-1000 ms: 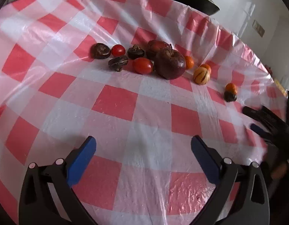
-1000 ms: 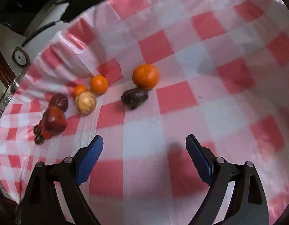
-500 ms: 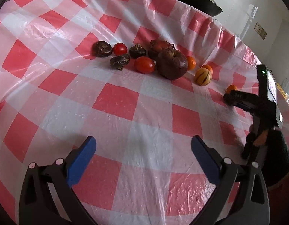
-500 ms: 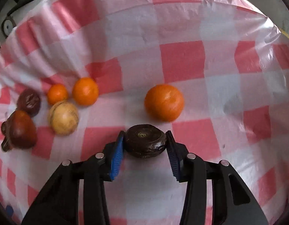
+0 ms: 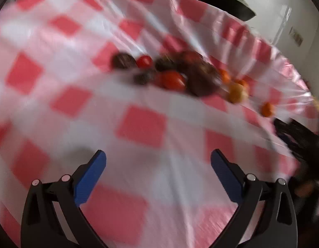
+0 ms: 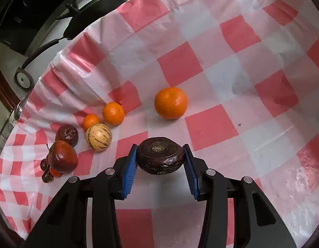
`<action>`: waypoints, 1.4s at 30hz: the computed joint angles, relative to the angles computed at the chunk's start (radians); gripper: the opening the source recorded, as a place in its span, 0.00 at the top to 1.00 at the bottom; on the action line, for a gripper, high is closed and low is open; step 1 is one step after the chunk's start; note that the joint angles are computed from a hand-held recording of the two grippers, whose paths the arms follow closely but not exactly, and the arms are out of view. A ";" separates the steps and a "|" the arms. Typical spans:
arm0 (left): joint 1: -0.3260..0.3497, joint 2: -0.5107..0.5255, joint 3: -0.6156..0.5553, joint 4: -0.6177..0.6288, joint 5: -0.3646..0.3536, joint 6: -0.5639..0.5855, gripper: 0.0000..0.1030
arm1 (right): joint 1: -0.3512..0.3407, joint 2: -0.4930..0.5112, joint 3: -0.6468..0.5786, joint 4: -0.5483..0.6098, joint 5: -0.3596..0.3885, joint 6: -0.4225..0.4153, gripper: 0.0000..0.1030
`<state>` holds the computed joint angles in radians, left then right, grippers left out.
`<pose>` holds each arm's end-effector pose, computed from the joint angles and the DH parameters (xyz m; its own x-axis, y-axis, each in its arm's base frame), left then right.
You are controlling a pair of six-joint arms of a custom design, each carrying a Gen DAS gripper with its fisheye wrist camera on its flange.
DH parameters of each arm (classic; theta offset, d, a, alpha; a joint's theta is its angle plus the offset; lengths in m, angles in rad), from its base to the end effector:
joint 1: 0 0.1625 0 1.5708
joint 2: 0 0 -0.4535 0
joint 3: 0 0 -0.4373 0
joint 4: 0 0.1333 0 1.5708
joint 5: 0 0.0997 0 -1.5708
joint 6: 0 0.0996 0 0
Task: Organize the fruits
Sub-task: 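Grasp a dark brown fruit with the right tool while the left tool grasps another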
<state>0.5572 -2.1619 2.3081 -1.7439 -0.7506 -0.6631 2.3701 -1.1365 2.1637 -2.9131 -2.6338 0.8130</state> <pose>-0.1298 -0.3238 0.4101 -0.8197 0.1226 -0.5595 0.4363 0.7666 -0.4712 0.4099 -0.3341 0.1845 -0.8615 0.3717 0.3459 -0.0812 0.5717 -0.8165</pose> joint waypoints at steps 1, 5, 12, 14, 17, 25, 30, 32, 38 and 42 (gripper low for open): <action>0.025 0.047 -0.015 -0.022 0.038 0.029 0.03 | 0.002 0.005 -0.019 0.019 0.002 0.004 0.58; 0.162 0.189 -0.073 -0.189 0.000 0.156 0.21 | 0.001 0.001 -0.018 0.024 0.015 0.005 0.58; 0.236 0.349 -0.129 -0.340 0.070 0.303 0.42 | -0.002 0.004 -0.023 0.048 0.018 0.021 0.58; 0.251 0.376 -0.143 -0.388 0.049 0.370 0.65 | -0.003 0.003 -0.022 0.045 0.020 0.018 0.58; 0.236 0.361 -0.131 -0.406 0.042 0.396 0.66 | -0.002 0.003 -0.019 0.032 0.022 0.010 0.58; -0.002 0.038 -0.008 -0.231 0.063 0.182 0.66 | 0.000 0.006 -0.014 0.002 0.021 -0.005 0.58; -0.119 -0.154 0.039 -0.027 0.089 -0.025 0.66 | 0.001 0.007 -0.014 0.000 0.019 -0.004 0.58; -0.146 -0.172 0.043 -0.007 0.118 -0.057 0.66 | 0.002 0.008 -0.014 0.002 0.018 -0.002 0.58; -0.171 -0.199 0.075 -0.060 0.129 0.002 0.66 | 0.001 0.008 -0.015 0.005 0.019 -0.001 0.58; -0.148 -0.196 0.077 -0.112 0.101 0.038 0.66 | 0.000 0.006 -0.015 0.017 0.021 0.005 0.58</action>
<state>0.4088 -2.3584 2.3855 -1.8556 -0.6491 -0.6252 2.3703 -1.1308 2.1484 -2.8965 -2.6128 0.8185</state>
